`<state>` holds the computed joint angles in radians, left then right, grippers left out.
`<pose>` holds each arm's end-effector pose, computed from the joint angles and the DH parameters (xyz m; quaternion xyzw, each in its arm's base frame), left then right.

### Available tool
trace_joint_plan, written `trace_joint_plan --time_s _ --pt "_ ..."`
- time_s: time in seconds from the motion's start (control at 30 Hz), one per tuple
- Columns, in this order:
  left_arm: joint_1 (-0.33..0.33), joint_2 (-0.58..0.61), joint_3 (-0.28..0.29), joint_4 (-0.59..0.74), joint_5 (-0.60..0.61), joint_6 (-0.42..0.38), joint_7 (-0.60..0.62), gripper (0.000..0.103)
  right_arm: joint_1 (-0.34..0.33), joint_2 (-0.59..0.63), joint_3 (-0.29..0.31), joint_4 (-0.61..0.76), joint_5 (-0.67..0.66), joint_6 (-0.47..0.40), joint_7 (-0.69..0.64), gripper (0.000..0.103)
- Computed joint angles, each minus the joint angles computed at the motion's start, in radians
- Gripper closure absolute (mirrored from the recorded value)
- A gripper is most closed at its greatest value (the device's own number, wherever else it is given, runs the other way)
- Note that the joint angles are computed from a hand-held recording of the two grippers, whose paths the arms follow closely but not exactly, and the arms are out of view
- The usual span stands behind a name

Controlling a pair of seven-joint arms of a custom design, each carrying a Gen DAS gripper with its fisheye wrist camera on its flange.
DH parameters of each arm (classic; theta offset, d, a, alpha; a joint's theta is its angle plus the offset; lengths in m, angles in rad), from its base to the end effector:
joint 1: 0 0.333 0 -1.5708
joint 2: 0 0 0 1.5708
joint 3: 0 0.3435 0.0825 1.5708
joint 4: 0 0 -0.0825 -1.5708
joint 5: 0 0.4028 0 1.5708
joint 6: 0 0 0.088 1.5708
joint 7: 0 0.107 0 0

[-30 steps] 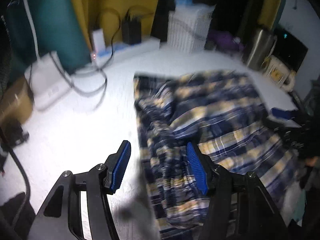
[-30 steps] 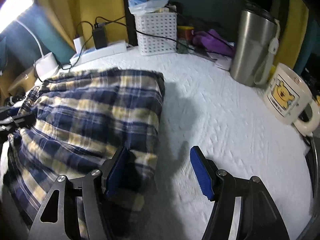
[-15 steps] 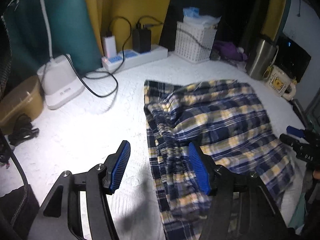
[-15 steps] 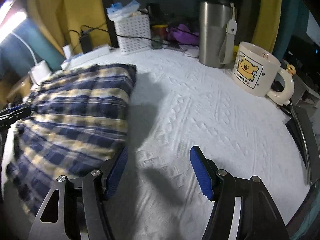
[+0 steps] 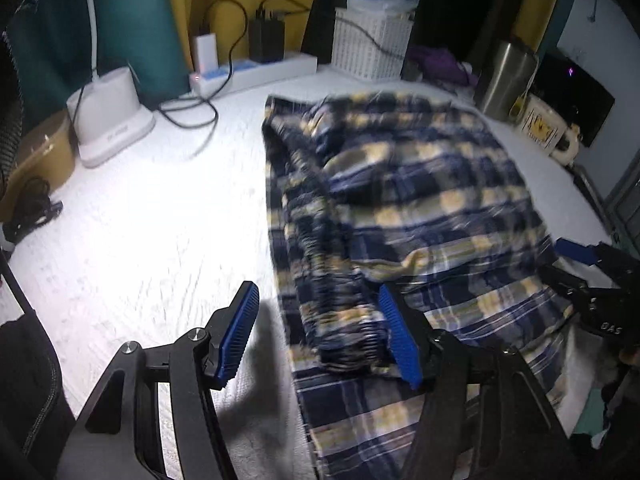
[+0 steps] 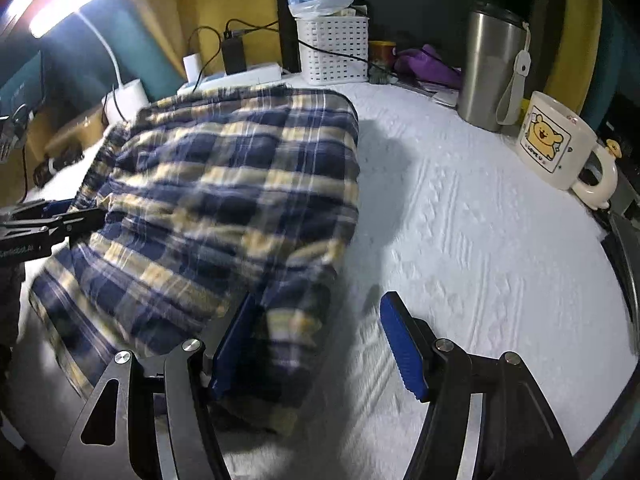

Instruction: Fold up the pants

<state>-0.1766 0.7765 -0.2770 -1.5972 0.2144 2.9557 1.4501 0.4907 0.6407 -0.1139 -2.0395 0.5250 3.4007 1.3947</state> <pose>0.7072 -0.3096 0.2647 -0.5285 0.7922 -0.2810 0.1188 0.6224 0.1923 0.2122 -0.6763 0.6479 -0.2219 0.2713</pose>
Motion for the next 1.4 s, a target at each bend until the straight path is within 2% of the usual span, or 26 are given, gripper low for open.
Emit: trace_joint_plan --time_s 0.13,0.23,0.33,0.4,0.47,0.53,0.63,0.77,0.87,0.97,1.07,1.27,1.4 --pt "-0.009 -0.001 0.017 -0.011 0.016 0.025 -0.001 0.034 0.035 -0.006 -0.029 -0.027 0.015 0.018 -0.018 0.036" --pt "-0.006 -0.001 0.019 -0.013 0.024 0.029 -0.002 0.030 0.023 -0.013 -0.016 -0.043 0.018 0.032 -0.032 0.036" --pt "-0.007 -0.001 0.022 -0.016 0.031 0.033 -0.002 0.030 -0.025 -0.023 0.030 -0.064 0.004 0.059 -0.037 0.035" --pt "-0.004 0.002 0.019 -0.009 0.030 0.023 -0.002 0.030 -0.093 -0.031 0.089 -0.078 -0.031 0.073 -0.029 0.035" --pt "0.010 -0.002 0.001 -0.006 0.018 0.003 0.002 0.030 -0.134 -0.043 0.120 -0.085 -0.044 0.066 -0.013 0.035" --pt "0.018 -0.014 -0.007 -0.017 0.013 0.014 0.008 0.030 -0.207 -0.053 0.178 -0.099 -0.084 0.091 0.018 0.035" --pt "0.020 -0.037 -0.002 -0.036 0.017 0.054 0.010 0.030 -0.244 -0.055 0.196 -0.096 -0.116 0.115 0.046 0.035" --pt "0.051 -0.026 -0.040 -0.002 -0.001 0.048 0.029 0.030 -0.274 -0.040 0.200 -0.054 -0.151 0.104 0.071 0.035" --pt "0.051 0.001 -0.048 0.049 -0.013 0.025 0.043 0.030 -0.287 -0.026 0.202 -0.018 -0.171 0.090 0.080 0.035" --pt "0.069 0.046 -0.085 0.118 -0.040 -0.017 0.082 0.030 -0.306 -0.009 0.212 0.025 -0.195 0.074 0.085 0.035" --pt "0.043 0.080 -0.063 0.181 -0.054 -0.052 0.089 0.030 -0.311 0.011 0.212 0.070 -0.207 0.053 0.085 0.035" --pt "0.022 0.184 -0.068 0.352 -0.093 -0.135 0.148 0.030 -0.328 0.075 0.216 0.186 -0.229 -0.007 0.074 0.035" --pt "0.016 0.253 -0.084 0.468 -0.134 -0.207 0.207 0.030 -0.357 0.112 0.249 0.256 -0.243 -0.037 0.065 0.035"
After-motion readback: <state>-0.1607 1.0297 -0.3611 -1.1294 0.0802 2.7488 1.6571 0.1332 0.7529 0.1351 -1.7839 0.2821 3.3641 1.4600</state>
